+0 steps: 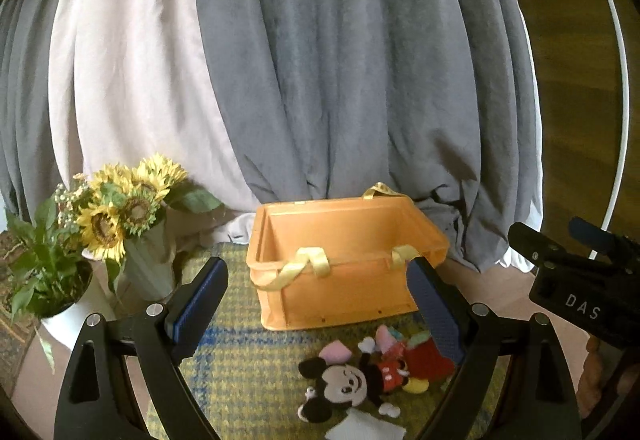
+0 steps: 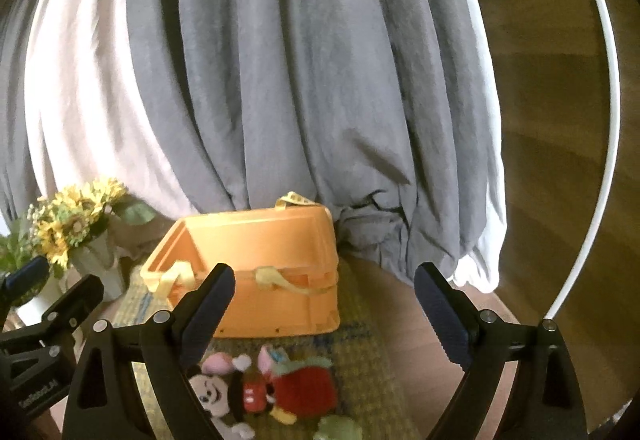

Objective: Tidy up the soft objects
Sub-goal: 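Withdraw both tools from the crate back toward the remaining toys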

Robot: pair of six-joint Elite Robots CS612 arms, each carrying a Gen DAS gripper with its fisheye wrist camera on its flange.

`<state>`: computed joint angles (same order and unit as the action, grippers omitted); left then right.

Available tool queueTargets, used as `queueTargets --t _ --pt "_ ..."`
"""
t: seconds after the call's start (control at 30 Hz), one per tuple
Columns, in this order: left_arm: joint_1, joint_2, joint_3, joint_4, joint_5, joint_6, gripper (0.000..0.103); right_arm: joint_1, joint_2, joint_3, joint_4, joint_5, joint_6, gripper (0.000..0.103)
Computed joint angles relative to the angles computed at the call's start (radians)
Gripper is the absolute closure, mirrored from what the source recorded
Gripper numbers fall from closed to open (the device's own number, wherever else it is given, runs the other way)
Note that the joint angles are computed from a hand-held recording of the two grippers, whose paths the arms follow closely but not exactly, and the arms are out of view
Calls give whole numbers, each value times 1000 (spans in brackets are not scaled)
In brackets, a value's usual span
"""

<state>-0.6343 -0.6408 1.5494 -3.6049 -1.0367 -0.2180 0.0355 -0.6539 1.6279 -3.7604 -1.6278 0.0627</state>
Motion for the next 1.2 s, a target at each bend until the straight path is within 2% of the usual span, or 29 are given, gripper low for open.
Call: queueTargets --t 0.27,0.53,1.2 --pt "-16 -4 40 27 11 -32 12 -8 -5 46 14 33 -12 11" --pt "-39 13 55 38 46 10 12 -19 -3 72 83 53 -43 11" --pt "-32 48 43 297 -90 -142 12 -39 33 57 317 138 -94 11"
